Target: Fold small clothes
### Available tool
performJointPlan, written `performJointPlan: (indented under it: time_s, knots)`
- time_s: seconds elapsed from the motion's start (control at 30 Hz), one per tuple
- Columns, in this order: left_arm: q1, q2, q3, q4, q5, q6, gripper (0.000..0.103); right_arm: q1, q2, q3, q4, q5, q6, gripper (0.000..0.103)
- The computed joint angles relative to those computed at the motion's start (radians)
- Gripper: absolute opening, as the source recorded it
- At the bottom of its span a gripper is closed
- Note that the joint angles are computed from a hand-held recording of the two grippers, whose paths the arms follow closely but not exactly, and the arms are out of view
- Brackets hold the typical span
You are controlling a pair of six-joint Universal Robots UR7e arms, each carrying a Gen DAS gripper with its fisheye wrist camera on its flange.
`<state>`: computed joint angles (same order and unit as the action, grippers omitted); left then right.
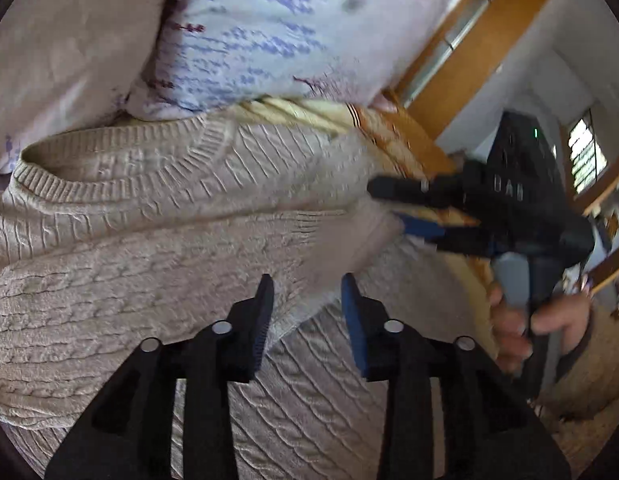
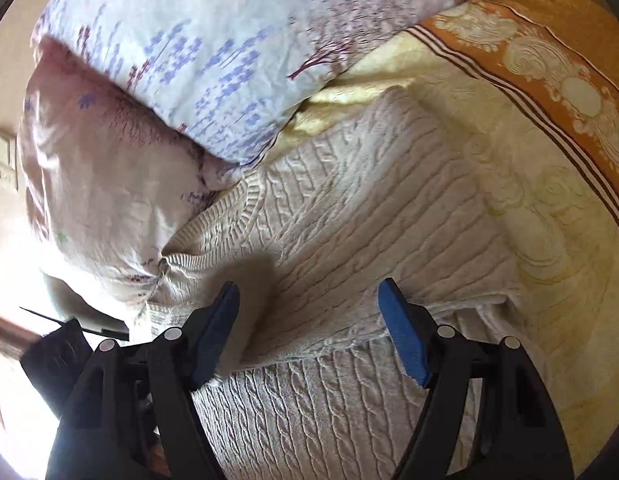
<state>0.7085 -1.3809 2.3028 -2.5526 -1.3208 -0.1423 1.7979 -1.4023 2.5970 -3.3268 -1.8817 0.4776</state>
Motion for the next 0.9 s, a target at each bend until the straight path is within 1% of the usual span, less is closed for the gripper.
performJointPlan:
  time_s: [0.03,0.07,0.1,0.13,0.17,0.23,0.33,0.4,0.43,0.53,0.6,0.7,0.77,0.83,0.87,0.9]
  knots:
    - [-0.013,-0.011,0.014,0.007,0.015,0.003,0.047,-0.01,-0.013,0.008,-0.004,0.016,-0.002,0.071]
    - [-0.016,-0.032,0.027,0.009,0.026,-0.001,0.055,-0.014,-0.027,0.009,0.01,0.026,-0.005,0.07]
    - [-0.015,-0.059,0.04,0.008,0.037,-0.015,0.063,-0.013,-0.034,0.008,0.027,0.026,-0.007,0.064]
    - [-0.01,-0.096,0.055,0.005,0.051,-0.034,0.067,-0.01,-0.038,0.002,0.049,0.024,-0.014,0.06]
    - [-0.001,-0.134,0.065,0.005,0.071,-0.057,0.071,-0.005,-0.039,-0.004,0.068,0.021,-0.02,0.057]
    - [0.019,-0.192,0.066,0.019,0.124,-0.117,0.071,0.008,-0.032,-0.025,0.114,0.009,-0.038,0.047]
    - [0.046,-0.328,0.089,0.104,0.251,-0.247,0.071,0.033,-0.005,-0.054,0.164,-0.013,-0.075,0.043]
    - [0.056,-0.424,0.103,0.192,0.333,-0.342,0.071,0.051,0.019,-0.072,0.189,-0.037,-0.096,0.041]
    - [0.059,-0.469,0.107,0.244,0.371,-0.385,0.071,0.057,0.033,-0.078,0.202,-0.048,-0.103,0.039]
    - [0.066,-0.579,0.111,0.41,0.464,-0.489,0.071,0.069,0.06,-0.085,0.211,-0.065,-0.117,0.035]
    - [0.078,-0.615,0.106,0.484,0.489,-0.52,0.071,0.081,0.073,-0.094,0.219,-0.076,-0.133,0.033]
    - [0.091,-0.633,0.111,0.521,0.494,-0.529,0.071,0.099,0.082,-0.105,0.249,-0.099,-0.147,0.031]
    - [0.108,-0.624,0.106,0.531,0.494,-0.524,0.071,0.1,0.081,-0.105,0.26,-0.106,-0.142,0.027]
    - [0.107,-0.597,0.113,0.501,0.512,-0.5,0.071,0.099,0.078,-0.106,0.273,-0.1,-0.145,0.013]
    - [0.103,-0.59,0.114,0.502,0.521,-0.496,0.071,0.099,0.064,-0.111,0.312,-0.091,-0.16,0.009]
    - [0.101,-0.581,0.115,0.495,0.525,-0.492,0.073,0.111,0.065,-0.116,0.308,-0.1,-0.162,0.007]
